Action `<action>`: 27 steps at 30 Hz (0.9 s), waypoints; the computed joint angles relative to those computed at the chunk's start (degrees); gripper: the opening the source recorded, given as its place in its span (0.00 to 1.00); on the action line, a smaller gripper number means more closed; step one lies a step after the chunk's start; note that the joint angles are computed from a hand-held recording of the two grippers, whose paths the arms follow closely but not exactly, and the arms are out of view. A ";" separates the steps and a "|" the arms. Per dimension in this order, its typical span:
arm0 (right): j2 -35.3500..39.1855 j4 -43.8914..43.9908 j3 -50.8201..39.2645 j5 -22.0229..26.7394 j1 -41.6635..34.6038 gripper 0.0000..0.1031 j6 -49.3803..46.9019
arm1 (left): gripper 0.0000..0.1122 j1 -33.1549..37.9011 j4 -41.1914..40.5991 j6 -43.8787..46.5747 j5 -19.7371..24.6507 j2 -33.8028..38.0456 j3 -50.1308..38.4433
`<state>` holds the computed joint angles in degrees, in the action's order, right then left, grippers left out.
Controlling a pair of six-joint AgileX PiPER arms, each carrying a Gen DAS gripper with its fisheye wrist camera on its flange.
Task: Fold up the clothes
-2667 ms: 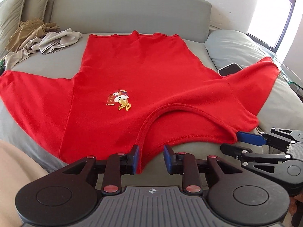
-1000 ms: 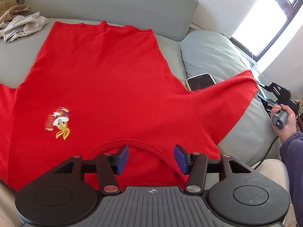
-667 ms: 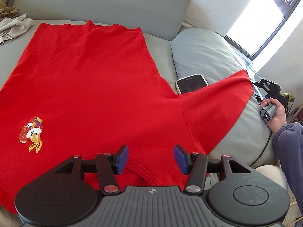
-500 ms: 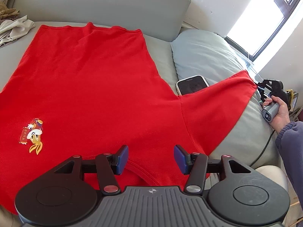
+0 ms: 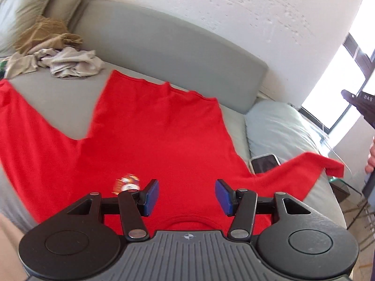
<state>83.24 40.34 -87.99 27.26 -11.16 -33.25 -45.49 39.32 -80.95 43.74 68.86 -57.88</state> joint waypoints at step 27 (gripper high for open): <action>32.46 13.15 -24.62 24.59 -32.39 0.47 37.26 | 0.47 0.58 -15.59 12.67 -5.43 8.91 -7.07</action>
